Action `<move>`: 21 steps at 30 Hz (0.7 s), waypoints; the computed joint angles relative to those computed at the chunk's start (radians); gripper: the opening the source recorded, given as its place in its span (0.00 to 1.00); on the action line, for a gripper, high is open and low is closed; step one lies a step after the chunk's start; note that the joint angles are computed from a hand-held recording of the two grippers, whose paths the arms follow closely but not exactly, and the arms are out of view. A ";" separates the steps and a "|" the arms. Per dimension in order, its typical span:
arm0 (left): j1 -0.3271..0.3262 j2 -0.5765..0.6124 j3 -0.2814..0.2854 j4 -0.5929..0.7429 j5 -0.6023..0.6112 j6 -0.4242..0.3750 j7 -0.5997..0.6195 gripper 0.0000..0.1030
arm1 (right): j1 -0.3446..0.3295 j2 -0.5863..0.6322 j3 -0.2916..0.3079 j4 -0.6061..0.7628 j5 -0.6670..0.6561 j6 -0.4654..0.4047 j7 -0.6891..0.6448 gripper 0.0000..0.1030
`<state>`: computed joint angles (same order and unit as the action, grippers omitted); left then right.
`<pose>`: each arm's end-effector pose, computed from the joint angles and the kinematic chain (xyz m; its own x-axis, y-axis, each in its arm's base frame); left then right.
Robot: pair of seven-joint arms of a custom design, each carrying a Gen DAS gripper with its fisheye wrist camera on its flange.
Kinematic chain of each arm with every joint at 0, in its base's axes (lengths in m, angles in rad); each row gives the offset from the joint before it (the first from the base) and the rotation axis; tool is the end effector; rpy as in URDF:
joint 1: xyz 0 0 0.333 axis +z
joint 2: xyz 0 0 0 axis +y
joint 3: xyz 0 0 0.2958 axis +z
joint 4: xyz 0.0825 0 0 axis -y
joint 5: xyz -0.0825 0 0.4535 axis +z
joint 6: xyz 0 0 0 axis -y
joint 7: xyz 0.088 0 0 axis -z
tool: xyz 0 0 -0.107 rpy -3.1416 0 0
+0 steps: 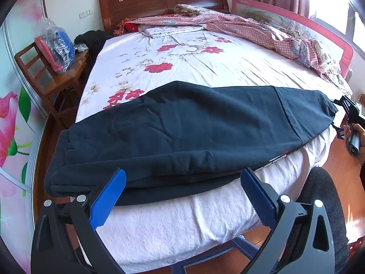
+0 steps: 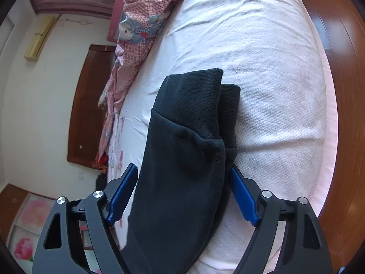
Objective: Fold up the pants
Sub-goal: 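Grasp the cuffs with the right tool and lift them toward the waistband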
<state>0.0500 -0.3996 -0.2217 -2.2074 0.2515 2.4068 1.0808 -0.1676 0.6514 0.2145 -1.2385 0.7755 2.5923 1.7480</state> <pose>0.5468 -0.1040 0.5671 0.1858 -0.9817 -0.0424 -0.7848 -0.1223 -0.6076 0.8350 -0.0230 0.4310 -0.3272 -0.4996 -0.8021 -0.6370 0.7436 -0.2033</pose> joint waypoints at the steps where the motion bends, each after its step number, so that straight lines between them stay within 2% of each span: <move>1: 0.000 0.000 0.001 0.000 -0.002 0.000 -0.002 0.98 | 0.011 0.005 -0.014 0.010 -0.025 -0.014 0.016 0.59; 2: 0.001 0.000 0.000 -0.001 0.000 0.000 -0.006 0.98 | 0.019 0.007 -0.025 0.014 -0.045 -0.021 0.033 0.41; 3: 0.000 0.000 0.001 -0.001 -0.002 0.002 -0.005 0.98 | 0.026 0.006 -0.038 0.014 -0.067 -0.031 0.060 0.27; 4: 0.001 -0.001 0.002 -0.002 -0.002 0.003 -0.005 0.98 | 0.019 0.004 -0.033 0.008 -0.062 -0.032 0.065 0.07; 5: 0.002 -0.002 0.000 -0.004 0.002 0.005 -0.009 0.98 | 0.011 -0.006 -0.024 -0.008 -0.052 -0.021 0.060 0.07; 9: 0.003 -0.009 0.003 -0.012 -0.006 0.011 -0.016 0.98 | 0.093 -0.024 -0.106 0.023 -0.250 -0.049 0.116 0.06; 13: 0.013 -0.033 0.005 -0.031 -0.008 0.028 -0.033 0.98 | 0.207 0.037 -0.188 0.223 -0.550 -0.161 0.139 0.06; 17: 0.040 -0.073 0.004 -0.061 0.002 0.051 -0.068 0.98 | 0.319 0.113 -0.204 0.438 -0.770 -0.251 -0.009 0.06; 19: 0.059 -0.092 0.004 -0.074 0.006 0.056 -0.090 0.98 | 0.385 0.091 -0.219 0.424 -0.866 -0.229 -0.099 0.06; 21: 0.073 -0.114 0.008 -0.092 0.003 0.065 -0.105 0.98 | 0.439 0.022 -0.216 0.316 -0.937 -0.162 -0.183 0.06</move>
